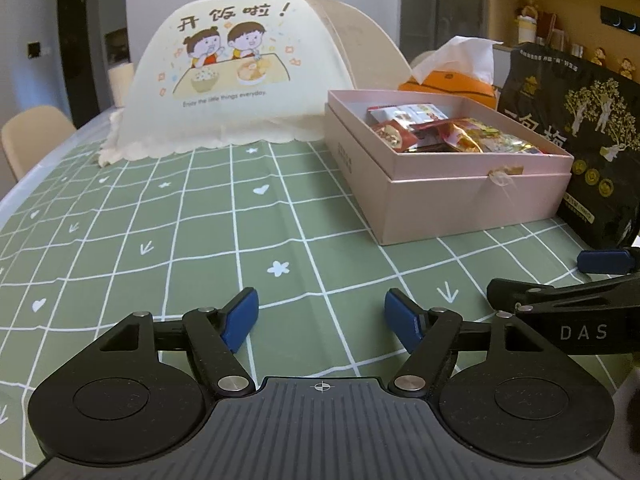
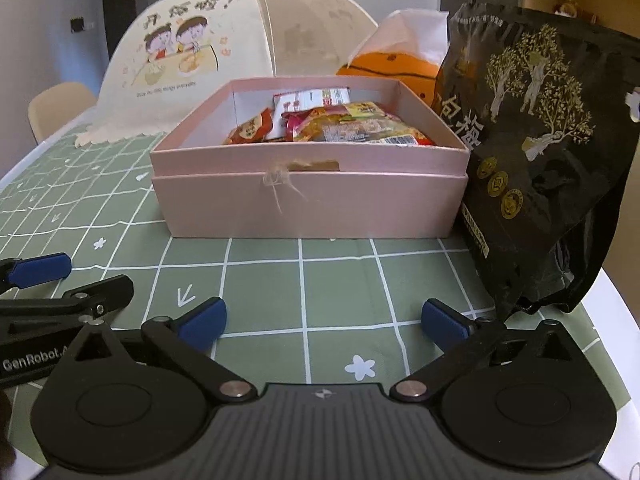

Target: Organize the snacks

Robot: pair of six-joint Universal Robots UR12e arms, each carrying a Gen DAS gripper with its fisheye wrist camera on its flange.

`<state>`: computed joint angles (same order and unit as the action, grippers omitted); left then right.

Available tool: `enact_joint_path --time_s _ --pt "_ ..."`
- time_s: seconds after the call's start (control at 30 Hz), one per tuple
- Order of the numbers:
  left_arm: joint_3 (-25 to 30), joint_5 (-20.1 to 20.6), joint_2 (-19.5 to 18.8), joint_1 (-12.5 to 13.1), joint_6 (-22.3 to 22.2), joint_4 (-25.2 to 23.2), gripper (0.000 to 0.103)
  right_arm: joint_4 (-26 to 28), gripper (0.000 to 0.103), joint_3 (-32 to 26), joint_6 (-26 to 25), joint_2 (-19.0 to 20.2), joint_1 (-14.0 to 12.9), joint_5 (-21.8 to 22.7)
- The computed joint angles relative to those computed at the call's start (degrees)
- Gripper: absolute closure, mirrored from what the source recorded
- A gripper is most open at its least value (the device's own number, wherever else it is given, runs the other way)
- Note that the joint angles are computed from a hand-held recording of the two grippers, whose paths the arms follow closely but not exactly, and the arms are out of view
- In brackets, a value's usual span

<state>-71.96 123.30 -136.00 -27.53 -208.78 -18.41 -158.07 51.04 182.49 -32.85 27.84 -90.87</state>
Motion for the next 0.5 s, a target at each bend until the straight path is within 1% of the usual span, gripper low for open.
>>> enact_joint_path --time_s 0.03,0.5 --pt "0.0 0.0 0.0 0.0 0.0 0.0 0.027 -0.8 0.000 0.1 0.2 0.1 0.0 -0.3" --pt "-0.1 0.0 0.0 0.0 0.1 0.1 0.026 -0.6 0.000 -0.2 0.4 0.2 0.1 -0.3"
